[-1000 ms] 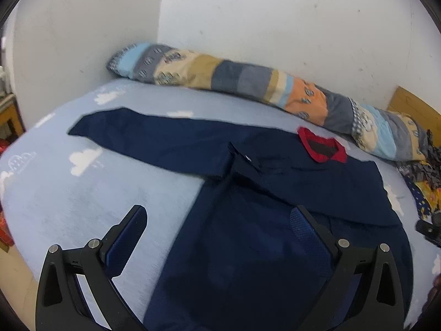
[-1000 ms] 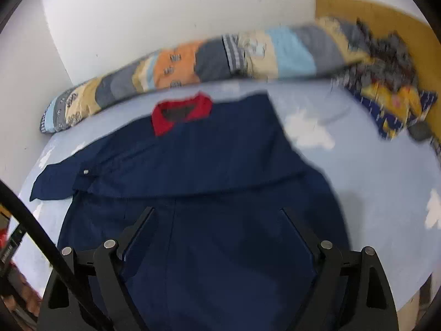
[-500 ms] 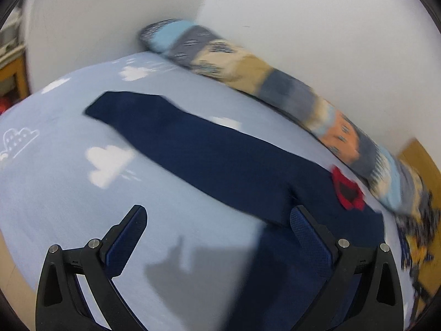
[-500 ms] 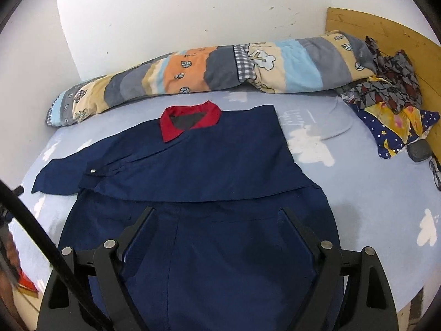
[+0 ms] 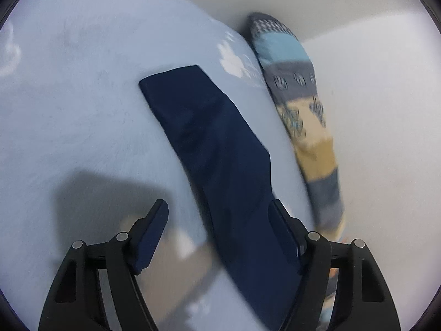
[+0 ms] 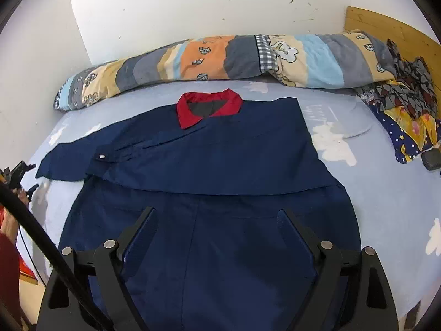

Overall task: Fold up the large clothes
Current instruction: 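Grasp the other navy sleeve cuff with the left tool, then fold the held sleeve across the jacket body with the left tool and release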

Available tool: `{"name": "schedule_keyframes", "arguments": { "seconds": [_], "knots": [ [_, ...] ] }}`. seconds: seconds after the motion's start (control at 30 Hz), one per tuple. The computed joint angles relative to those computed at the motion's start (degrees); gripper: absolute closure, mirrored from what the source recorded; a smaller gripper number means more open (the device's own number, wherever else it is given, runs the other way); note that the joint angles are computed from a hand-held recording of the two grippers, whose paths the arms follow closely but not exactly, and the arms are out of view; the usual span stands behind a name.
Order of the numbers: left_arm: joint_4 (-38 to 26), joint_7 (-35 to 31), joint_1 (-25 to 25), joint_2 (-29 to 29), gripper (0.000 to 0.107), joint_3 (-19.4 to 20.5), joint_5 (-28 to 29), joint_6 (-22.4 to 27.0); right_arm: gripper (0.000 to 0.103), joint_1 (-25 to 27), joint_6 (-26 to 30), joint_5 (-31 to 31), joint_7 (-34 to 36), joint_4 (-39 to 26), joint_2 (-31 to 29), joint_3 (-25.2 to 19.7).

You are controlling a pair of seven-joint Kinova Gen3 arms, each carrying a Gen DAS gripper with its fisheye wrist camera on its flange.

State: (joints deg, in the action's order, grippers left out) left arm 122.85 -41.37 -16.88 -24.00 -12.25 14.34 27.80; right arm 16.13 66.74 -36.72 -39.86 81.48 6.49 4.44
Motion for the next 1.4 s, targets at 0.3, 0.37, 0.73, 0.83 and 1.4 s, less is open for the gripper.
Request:
{"name": "schedule_keyframes", "arguments": {
  "seconds": [0.3, 0.37, 0.73, 0.83, 1.4],
  "knots": [
    [4.6, 0.8, 5.2, 7.9, 0.034, -6.0, 3.4, -21.0, 0.012, -2.2, -6.9, 0.9, 2.0, 4.3, -1.9, -0.1],
    [5.0, 4.6, 7.9, 9.5, 0.034, -8.0, -0.8, -25.6, 0.012, -2.3, -6.6, 0.6, 2.4, 4.3, -1.7, 0.0],
    [-1.9, 15.6, 11.5, 5.5, 0.103, -7.2, -22.5, -17.9, 0.012, -1.1, -6.5, -2.2, 2.8, 3.7, -2.2, 1.3],
    [-7.0, 14.6, 11.0, 3.8, 0.103, -3.4, -24.6, -10.9, 0.012, 0.2, -6.6, -3.5, 1.9, 2.8, -2.1, 2.0],
    [-51.3, 19.5, 7.4, 20.1, 0.103, 36.4, -37.6, 9.5, 0.012, 11.6, -11.0, -8.3, -2.4, -3.8, 2.2, 3.4]
  ]
}}
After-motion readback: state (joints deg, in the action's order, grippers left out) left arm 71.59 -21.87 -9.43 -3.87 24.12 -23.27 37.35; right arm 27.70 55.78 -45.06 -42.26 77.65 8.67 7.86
